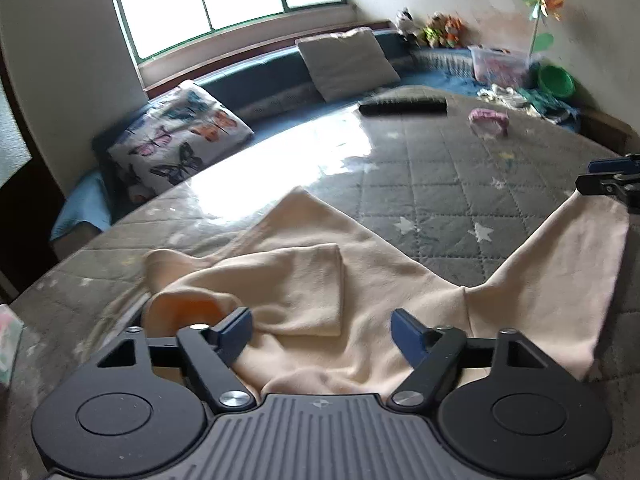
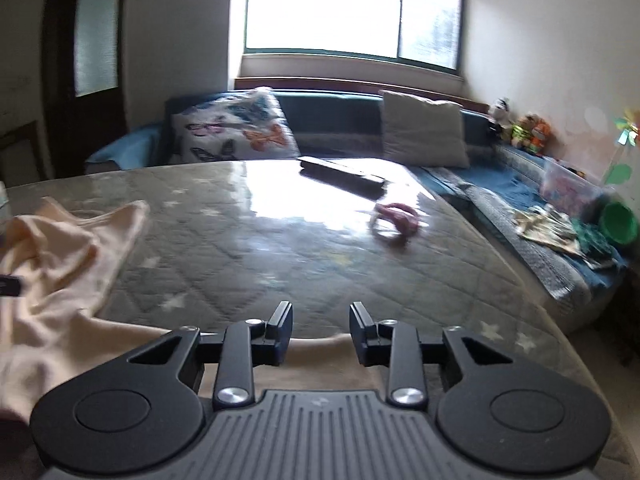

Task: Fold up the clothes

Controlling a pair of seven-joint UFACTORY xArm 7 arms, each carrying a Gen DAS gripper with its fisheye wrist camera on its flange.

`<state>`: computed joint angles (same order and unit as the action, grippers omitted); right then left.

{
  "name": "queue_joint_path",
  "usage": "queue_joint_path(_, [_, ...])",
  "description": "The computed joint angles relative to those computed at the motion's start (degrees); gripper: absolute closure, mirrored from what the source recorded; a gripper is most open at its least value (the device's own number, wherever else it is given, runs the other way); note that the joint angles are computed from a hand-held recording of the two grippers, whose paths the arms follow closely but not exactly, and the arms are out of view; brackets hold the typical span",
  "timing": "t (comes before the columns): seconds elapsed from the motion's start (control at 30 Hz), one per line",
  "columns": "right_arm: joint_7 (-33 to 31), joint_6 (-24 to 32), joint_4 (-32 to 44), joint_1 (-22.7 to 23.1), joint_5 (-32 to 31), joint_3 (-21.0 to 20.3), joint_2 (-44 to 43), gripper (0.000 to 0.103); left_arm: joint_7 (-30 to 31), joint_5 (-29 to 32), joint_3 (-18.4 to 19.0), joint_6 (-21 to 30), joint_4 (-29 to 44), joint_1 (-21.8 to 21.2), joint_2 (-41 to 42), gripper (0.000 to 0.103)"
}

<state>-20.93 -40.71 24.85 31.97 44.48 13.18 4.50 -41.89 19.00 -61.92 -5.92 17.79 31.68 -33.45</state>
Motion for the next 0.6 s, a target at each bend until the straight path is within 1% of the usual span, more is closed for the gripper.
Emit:
queue_joint_path(0.07, [1.94,0.77,-0.57,-0.08,-3.27,0.37,-0.61,0.072,0.50,0.64,-3.36,-0.32,1.89,4.58,2.43,0.040])
queue_joint_path(0.13, [3.70,1.49,-0.89,-0.13,-6.54,0.68,-0.92,0.071,1.11,0.77,-5.13,-0.58,3.13,7.79,5.39,0.044])
queue_joint_path(0.17, [4.33,1.73,-0.90,-0.12,-7.92,0.78,-0.93,0.070,1.28,0.64,-6.13,-0.80,3.61,9.59,6.81,0.049])
queue_joint_path(0.23, [5.60,2.08,-0.87,-0.06,-10.57,0.93,-0.90,0.069,1.51,-0.05,-7.63,-3.26,3.26,12.34,8.15,0.055])
queue_joint_path(0.27, [6.29,2.21,-0.89,-0.04,-11.83,0.99,-0.90,0.069,2.23,-0.58,-7.21,-4.29,2.91,12.60,9.14,0.066])
queue_joint_path(0.3, [7.08,2.32,-0.90,-0.06,-13.13,1.00,-0.82,0.069,3.05,-1.10,-6.65,-5.17,2.67,12.60,10.19,0.072])
queue_joint_path(0.33, [7.60,2.34,-0.84,0.00,-14.02,1.03,-0.66,0.069,3.74,-1.70,-5.52,-5.93,2.27,11.80,10.86,0.083])
queue_joint_path(0.4, [7.82,2.46,-0.61,0.38,-14.42,1.09,-0.40,0.069,4.52,-3.36,-3.79,-6.86,1.35,10.08,10.56,0.095])
queue_joint_path(0.43, [8.25,2.55,-0.54,0.61,-14.68,1.20,-0.23,0.069,4.36,-4.71,-3.46,-6.72,0.72,9.24,8.78,0.096])
queue_joint_path(0.47, [8.53,2.77,-0.52,0.78,-14.93,1.21,-0.22,0.069,4.27,-5.97,-1.15,-7.07,-0.42,6.83,7.41,0.096])
queue_joint_path(0.53, [8.79,3.06,-0.53,1.13,-15.26,1.25,-0.28,0.069,4.22,-8.42,4.53,-7.22,-2.77,1.43,4.80,0.096])
queue_joint_path(0.6, [8.77,3.14,-0.69,1.61,-15.16,1.44,-0.60,0.069,4.23,-10.84,10.84,-6.76,-5.87,-4.14,0.37,0.097])
